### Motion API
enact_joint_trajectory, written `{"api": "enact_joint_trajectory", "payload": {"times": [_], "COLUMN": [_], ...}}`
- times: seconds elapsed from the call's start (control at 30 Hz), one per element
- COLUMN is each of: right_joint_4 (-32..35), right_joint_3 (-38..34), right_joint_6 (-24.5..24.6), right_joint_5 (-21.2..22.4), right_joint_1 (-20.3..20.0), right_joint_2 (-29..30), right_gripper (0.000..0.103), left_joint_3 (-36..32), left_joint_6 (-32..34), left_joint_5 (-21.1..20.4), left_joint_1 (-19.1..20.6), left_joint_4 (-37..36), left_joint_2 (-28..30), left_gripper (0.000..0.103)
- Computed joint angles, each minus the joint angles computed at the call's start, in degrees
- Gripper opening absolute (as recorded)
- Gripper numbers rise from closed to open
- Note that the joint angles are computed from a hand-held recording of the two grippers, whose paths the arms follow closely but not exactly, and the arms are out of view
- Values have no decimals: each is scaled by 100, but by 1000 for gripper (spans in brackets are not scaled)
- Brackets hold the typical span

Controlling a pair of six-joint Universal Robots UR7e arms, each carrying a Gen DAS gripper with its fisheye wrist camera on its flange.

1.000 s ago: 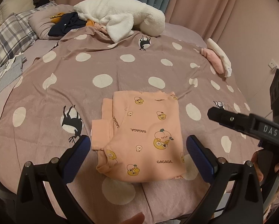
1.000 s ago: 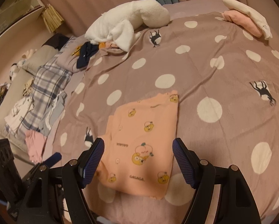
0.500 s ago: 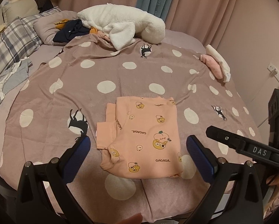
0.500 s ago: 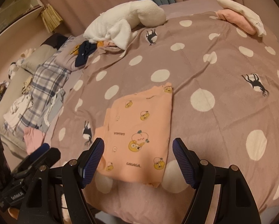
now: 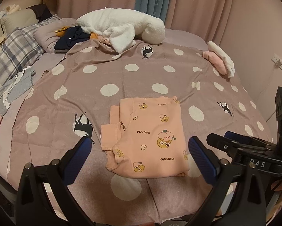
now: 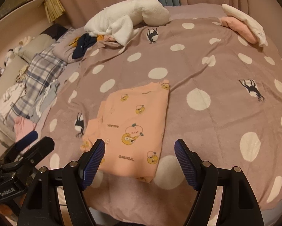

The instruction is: Fold small clothes

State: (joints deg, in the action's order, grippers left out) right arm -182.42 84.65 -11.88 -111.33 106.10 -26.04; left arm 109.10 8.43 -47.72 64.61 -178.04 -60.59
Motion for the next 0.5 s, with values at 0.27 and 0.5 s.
{"api": "enact_joint_trajectory", "payload": {"times": [0.27,0.5], "right_joint_4": [-80,-237], "right_joint_3": [84,109], "right_joint_6": [-77,-279], "right_joint_5": [-138,-403], "right_joint_1": [49,154], "right_joint_2": [-17,49], "right_gripper": [77,77], "left_joint_3": [61,115], "left_joint_6": [50,97], "left_joint_5": [53,124], "left_joint_1": [-43,-92], "left_joint_4": [-17,-81], "left_joint_2": [3,-12], "left_gripper": [103,103]}}
